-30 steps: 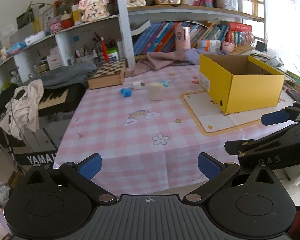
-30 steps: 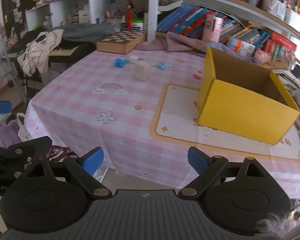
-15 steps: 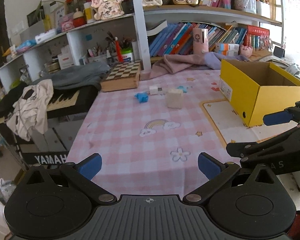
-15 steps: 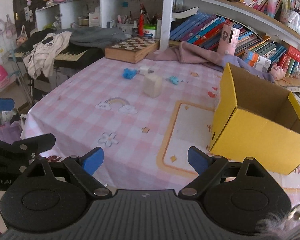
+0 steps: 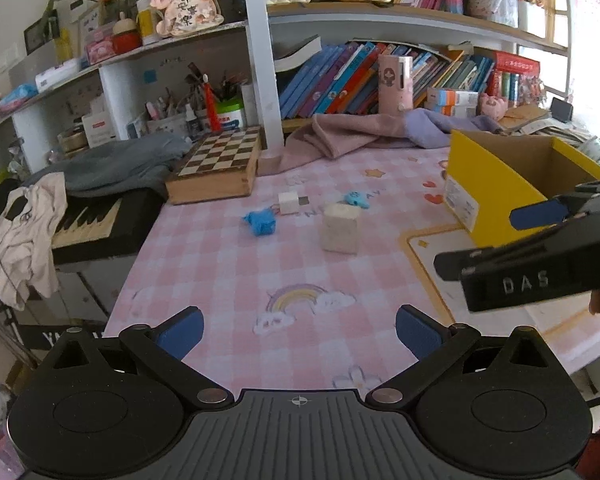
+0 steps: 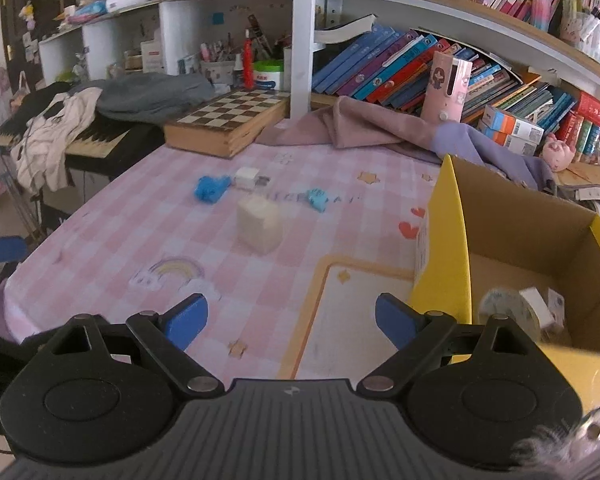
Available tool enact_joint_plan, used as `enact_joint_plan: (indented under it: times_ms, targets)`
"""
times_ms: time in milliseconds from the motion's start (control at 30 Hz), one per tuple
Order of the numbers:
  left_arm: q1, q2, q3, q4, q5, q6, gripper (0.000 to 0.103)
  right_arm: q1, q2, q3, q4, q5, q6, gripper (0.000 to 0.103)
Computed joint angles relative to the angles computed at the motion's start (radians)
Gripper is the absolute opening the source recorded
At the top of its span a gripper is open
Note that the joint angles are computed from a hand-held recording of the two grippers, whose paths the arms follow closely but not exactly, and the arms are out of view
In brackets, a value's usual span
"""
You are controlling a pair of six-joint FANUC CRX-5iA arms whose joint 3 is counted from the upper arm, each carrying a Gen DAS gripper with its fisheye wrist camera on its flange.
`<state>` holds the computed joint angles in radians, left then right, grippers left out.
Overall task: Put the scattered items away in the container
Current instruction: 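Grasp the blue cloth with the left tool while the right tool grasps the white block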
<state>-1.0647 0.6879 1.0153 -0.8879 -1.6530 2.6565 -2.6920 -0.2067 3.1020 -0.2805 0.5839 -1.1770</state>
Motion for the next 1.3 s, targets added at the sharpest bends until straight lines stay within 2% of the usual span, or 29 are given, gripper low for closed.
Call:
enact_joint_plan:
  times_ms: [267,433,500,600,767,833,867,933,1000,1067,1167,1300]
  targets:
    - [0.077,-0.006,-0.023,0.024,0.046,-0.025,0.103,-0.01,-0.181,-0.218,-0.043,0.073,0.014,0.089]
    - [0.117,0.008,-0.01,0.049,0.066,-0.065,0.103,-0.004,-0.304,-0.388,-0.065,0.169,0.044,0.086]
    - [0.131,0.021,0.01,0.066,0.057,-0.088,0.103,0.002,-0.351,-0.457,-0.062,0.203,0.052,0.076]
    - [0.143,0.034,0.03,0.083,0.043,-0.111,0.103,0.009,-0.424,-0.56,-0.067,0.259,0.068,0.072]
    - [0.164,0.039,0.034,0.106,0.038,-0.105,0.103,0.02,-0.573,-0.789,-0.034,0.428,0.056,0.063]
    - [0.172,0.042,0.036,0.112,0.04,-0.106,0.103,0.024,-0.612,-0.848,-0.024,0.471,0.048,0.051]
    - [0.177,0.043,0.036,0.115,0.043,-0.108,0.103,0.022,-0.633,-0.879,-0.034,0.5,0.05,0.042]
    - [0.187,0.05,0.041,0.119,0.044,-0.116,0.103,0.015,-0.641,-0.886,-0.062,0.507,0.05,0.033]
    - [0.198,0.056,0.044,0.118,0.047,-0.117,0.103,0.013,-0.601,-0.824,-0.054,0.441,0.04,0.029]
    - [0.212,0.062,0.042,0.114,0.053,-0.111,0.102,0.005,-0.567,-0.774,-0.059,0.386,0.028,0.029]
    - [0.242,0.084,0.059,0.119,0.063,-0.109,0.099,-0.008,-0.552,-0.76,-0.064,0.376,0.017,0.029]
    - [0.291,0.099,0.054,0.148,0.117,-0.073,0.086,-0.02,-0.544,-0.754,-0.063,0.378,-0.001,0.029]
